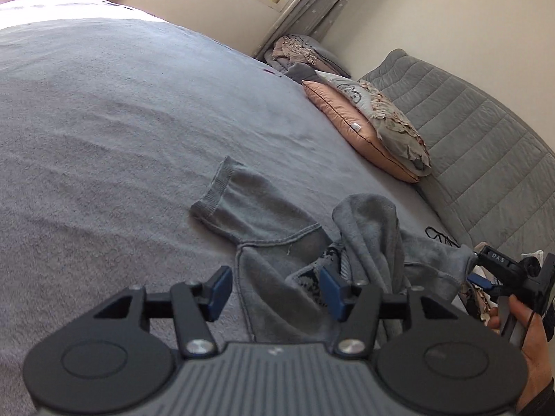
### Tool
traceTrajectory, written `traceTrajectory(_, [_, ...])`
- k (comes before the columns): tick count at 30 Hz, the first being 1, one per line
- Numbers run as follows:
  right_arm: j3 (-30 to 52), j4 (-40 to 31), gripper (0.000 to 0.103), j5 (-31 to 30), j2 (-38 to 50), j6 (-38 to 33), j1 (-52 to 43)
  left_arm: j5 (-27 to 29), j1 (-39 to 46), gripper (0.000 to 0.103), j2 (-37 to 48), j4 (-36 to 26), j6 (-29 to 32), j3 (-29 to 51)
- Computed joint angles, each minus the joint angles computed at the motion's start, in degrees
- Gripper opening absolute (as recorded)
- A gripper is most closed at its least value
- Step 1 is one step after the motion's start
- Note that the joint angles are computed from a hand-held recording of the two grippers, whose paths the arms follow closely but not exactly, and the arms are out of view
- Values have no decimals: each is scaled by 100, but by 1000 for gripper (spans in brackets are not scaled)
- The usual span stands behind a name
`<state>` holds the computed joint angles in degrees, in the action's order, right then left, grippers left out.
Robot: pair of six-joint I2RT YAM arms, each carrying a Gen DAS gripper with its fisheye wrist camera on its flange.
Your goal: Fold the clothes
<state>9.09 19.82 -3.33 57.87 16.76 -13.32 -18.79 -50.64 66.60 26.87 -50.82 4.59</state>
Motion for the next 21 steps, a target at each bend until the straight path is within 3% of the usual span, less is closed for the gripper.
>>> traceTrajectory(3, [233,-329,72,-861,356,124,-408,73,268,86,490,160,-147,182])
traceTrajectory(6, [256,-311,72,-1665,527,509,-825,133,424,91,1436,609,95,556])
traceTrajectory(10, [40,-101,73,-1761,-34,701,-1123,355,444,91,2873,1249,20,1091])
traceTrajectory(11, [50,-96,74,-1800,-19,660,-1112,153,308,91,3108,1383,52,1172])
traceTrajectory(12, [143,-142,75,-1998,219,652,-1134,-138,126,85,3259,1425,216,1262])
traceTrajectory(13, [234,-123,75,-2241,533,704,-1182,-226,32,72,3324,1386,437,1343])
traceTrajectory(14, [322,-74,75,-2516,888,815,-1254,-131,52,26,3320,1361,514,1360])
traceTrajectory(15, [381,44,73,-2787,1274,970,-1315,88,161,10,3286,1460,356,1282])
traceTrajectory(17, [404,150,41,-2920,1480,889,-1199,449,403,9,3285,2001,14,1002])
traceTrajectory(18, [381,175,9,-2821,1414,762,-1070,464,434,8,3220,2132,48,912])
traceTrajectory(21, [64,313,3,-2364,439,336,-562,329,405,8,2576,2306,-40,562])
